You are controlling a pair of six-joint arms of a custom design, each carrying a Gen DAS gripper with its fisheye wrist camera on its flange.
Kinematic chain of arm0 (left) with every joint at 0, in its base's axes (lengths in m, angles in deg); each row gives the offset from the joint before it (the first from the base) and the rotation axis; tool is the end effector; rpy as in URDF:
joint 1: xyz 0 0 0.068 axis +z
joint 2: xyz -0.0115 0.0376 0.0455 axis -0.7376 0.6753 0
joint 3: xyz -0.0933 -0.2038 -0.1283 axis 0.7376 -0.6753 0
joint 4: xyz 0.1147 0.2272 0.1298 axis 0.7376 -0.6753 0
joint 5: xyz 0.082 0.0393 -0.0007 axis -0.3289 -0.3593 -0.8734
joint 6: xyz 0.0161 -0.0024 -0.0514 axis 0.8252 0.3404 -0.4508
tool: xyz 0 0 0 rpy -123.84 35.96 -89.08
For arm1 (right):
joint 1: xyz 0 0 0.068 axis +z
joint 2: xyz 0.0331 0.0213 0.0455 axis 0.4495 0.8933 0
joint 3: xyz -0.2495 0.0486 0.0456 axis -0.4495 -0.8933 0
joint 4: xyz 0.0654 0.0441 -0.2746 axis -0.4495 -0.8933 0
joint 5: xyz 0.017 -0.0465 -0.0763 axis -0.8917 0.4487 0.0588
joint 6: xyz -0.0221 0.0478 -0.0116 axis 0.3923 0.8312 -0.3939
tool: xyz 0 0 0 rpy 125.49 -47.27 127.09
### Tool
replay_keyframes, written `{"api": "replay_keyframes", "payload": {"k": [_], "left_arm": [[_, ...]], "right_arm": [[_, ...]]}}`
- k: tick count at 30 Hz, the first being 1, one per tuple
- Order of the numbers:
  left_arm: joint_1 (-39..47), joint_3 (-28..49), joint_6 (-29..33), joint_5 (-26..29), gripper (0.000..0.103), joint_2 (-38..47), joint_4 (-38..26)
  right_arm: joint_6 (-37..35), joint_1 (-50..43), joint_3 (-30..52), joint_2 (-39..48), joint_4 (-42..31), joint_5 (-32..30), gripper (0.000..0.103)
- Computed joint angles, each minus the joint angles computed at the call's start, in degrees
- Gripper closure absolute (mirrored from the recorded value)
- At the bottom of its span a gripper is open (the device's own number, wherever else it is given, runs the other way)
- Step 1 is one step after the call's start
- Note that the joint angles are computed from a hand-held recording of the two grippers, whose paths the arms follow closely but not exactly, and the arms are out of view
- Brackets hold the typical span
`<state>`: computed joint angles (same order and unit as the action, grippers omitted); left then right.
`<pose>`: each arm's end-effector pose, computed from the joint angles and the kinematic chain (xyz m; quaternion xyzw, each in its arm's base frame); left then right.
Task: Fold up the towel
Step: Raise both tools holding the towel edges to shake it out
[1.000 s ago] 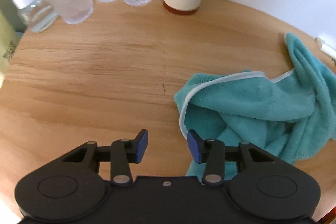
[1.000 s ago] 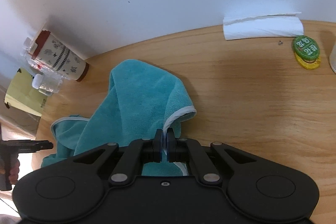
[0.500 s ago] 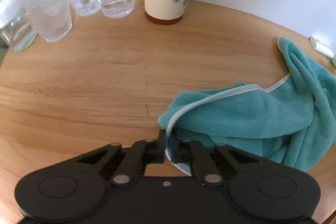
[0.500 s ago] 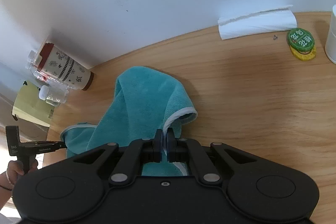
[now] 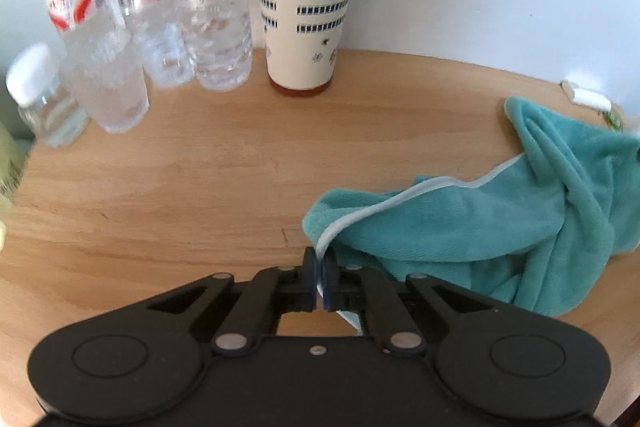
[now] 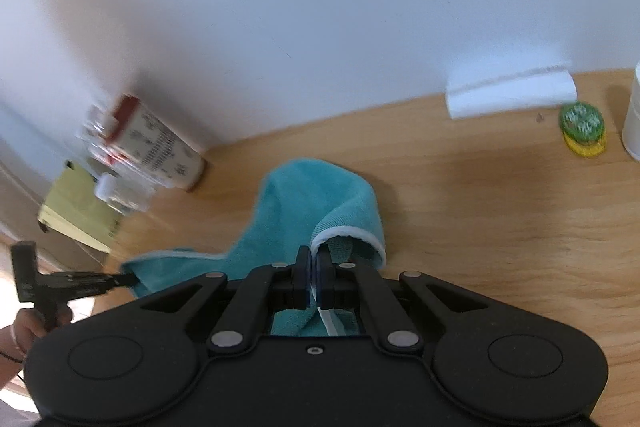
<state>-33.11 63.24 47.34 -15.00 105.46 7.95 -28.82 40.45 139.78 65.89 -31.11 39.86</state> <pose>0.2634 0.0630 0.1870 -0.0194 0.9712 -0.0109 0.2373 0.2908 0.0878 0.2347 -0.0238 0.9187 0.3059 0.2488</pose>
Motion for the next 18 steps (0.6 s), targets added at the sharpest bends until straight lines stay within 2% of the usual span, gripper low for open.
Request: {"api": "replay_keyframes", "payload": {"k": [4, 9, 13, 18], "left_arm": [[2.2, 0.7, -0.6, 1.7, 0.101, -2.5, -1.3], [4.1, 1.8, 3.7, 1.6, 0.101, -8.1, -4.0], [7.4, 2.6, 7.1, 4.9, 0.101, -15.6, -4.8], [10.4, 7.4, 9.3, 6.9, 0.101, -17.6, -8.7]], "right_arm": [[1.7, 1.8, -0.3, -4.5, -0.2, 0.8, 0.101], [5.9, 3.5, -2.2, -11.5, 1.0, 1.1, 0.101], [7.9, 5.6, -2.7, -16.8, 1.0, 2.6, 0.101], [13.0, 8.1, -5.1, -25.8, 4.0, 4.2, 0.101]]}}
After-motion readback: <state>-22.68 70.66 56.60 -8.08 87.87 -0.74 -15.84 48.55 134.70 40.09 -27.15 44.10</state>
